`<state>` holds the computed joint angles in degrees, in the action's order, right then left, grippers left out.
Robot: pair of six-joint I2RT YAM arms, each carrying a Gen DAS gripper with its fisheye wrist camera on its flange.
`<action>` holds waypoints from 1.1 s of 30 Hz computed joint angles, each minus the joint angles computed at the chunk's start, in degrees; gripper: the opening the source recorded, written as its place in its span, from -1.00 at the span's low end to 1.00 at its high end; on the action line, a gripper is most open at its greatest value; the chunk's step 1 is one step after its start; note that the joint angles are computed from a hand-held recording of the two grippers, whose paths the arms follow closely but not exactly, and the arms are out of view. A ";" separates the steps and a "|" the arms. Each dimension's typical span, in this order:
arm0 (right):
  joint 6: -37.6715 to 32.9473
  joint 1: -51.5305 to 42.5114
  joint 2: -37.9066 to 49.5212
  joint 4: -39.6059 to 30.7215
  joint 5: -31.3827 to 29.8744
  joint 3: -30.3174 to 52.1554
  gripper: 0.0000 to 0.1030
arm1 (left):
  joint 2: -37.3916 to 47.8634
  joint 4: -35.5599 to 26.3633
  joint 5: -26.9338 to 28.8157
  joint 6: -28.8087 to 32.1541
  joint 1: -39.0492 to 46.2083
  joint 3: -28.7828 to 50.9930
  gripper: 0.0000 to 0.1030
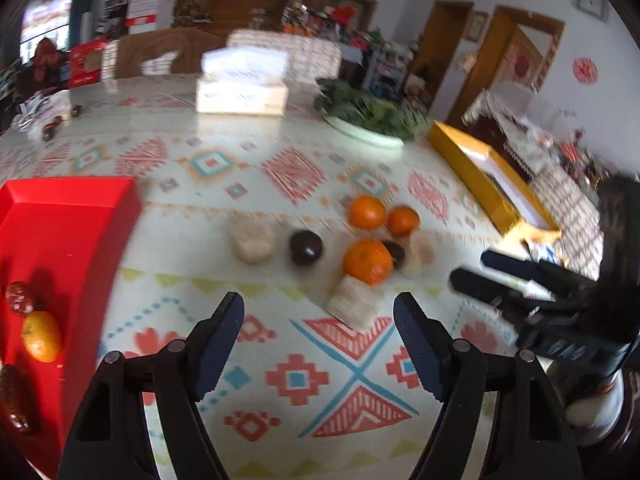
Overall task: Organize fruits
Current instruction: 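Move both open tools back over the row of remaining fruit, then grasp a white yam block with the left tool while the right tool grasps a round yam slice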
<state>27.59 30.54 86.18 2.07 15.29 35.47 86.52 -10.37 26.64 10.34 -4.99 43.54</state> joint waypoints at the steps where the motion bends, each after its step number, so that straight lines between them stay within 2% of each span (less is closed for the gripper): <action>1: 0.11 -0.64 -1.48 0.45 -0.89 -1.12 0.45 | 0.61 -0.10 -0.49 0.14 -0.75 0.29 0.49; 5: 0.98 -7.22 -12.83 1.92 -5.79 -9.44 0.45 | 3.38 1.09 -2.74 0.90 -3.58 1.60 0.49; 10: 0.05 -15.68 -16.59 0.07 -9.81 -13.31 0.45 | 7.33 2.13 -5.32 1.17 -7.58 3.95 0.49; 12: -0.12 -17.76 -16.63 0.59 -11.79 -13.88 0.45 | 8.22 1.99 -6.24 1.50 -8.76 4.43 0.15; 13: -0.10 -18.08 -16.42 0.63 -11.99 -13.69 0.45 | 8.40 1.77 -6.84 1.59 -9.19 4.64 -0.27; 14: -0.02 -17.93 -15.53 0.96 -12.41 -13.07 0.45 | 8.09 2.35 -7.99 1.63 -9.60 4.34 -0.31; 17: -1.17 -15.18 -11.20 1.29 -13.44 -9.61 0.45 | 8.15 2.35 -7.20 1.25 -8.94 4.31 -0.31; 21: -3.53 -8.79 -2.57 1.04 -10.35 -2.43 0.45 | 6.93 2.14 -5.49 0.60 -7.15 3.48 -0.31; 26: -7.22 -5.45 7.23 -0.23 -7.58 5.92 0.45 | 4.49 0.74 -2.94 1.05 -3.67 2.35 -0.31; 28: -8.10 -5.52 10.41 -0.63 -7.34 8.31 0.31 | 3.73 0.24 -1.60 1.26 -2.03 2.07 -0.31; 29: -8.27 -5.85 11.82 -0.80 -7.78 9.27 0.16 | 3.48 0.04 -1.05 1.38 -1.39 2.02 -0.31; 32: -7.35 -8.34 12.22 2.81 -13.89 8.33 -0.13 | 2.37 -0.83 0.73 1.58 0.59 1.82 -0.31; 33: -6.90 -8.74 11.91 3.25 -14.81 7.99 -0.16 | 1.98 -1.01 1.47 1.51 1.37 1.75 -0.31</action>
<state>20.69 21.81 98.10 5.32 0.48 43.46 88.50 -11.38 28.11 11.85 -3.61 45.29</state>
